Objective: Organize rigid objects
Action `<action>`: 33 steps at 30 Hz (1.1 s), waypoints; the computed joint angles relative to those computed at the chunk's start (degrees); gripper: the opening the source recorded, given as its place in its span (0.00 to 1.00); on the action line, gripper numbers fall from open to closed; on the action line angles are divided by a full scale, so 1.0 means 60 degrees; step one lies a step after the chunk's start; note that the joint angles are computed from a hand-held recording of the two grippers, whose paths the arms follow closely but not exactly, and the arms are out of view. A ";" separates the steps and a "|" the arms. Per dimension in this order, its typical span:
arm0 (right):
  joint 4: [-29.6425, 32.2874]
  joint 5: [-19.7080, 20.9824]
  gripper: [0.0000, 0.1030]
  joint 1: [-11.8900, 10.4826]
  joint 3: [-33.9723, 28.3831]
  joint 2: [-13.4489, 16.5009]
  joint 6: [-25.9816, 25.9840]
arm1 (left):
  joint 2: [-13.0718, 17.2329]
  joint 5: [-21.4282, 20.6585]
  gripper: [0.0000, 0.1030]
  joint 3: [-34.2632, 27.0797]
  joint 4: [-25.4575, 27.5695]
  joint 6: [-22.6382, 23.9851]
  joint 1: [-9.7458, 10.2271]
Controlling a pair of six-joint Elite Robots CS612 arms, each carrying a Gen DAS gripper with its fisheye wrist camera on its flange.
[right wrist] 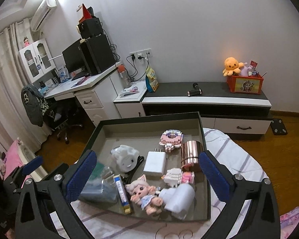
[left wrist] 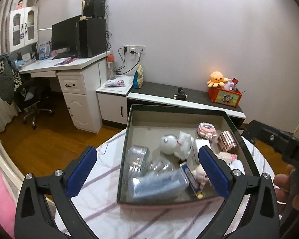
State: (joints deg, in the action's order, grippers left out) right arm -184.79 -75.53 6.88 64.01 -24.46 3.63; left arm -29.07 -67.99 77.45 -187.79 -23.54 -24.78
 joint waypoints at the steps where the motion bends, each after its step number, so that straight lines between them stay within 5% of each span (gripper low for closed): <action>1: -0.0165 -0.0018 1.00 0.0001 0.0203 -0.0102 0.0011 | -0.0066 0.0006 1.00 0.0134 -0.0114 -0.0018 -0.0020; 21: -0.3929 -0.1310 1.00 0.0191 0.4892 -0.2325 -0.0553 | -0.2068 0.1483 1.00 0.4059 -0.3362 -0.0229 -0.1113; 33: -0.6079 -0.2251 1.00 0.0330 0.6565 -0.2958 -0.0397 | -0.2624 0.2658 1.00 0.5451 -0.4955 0.0045 -0.1966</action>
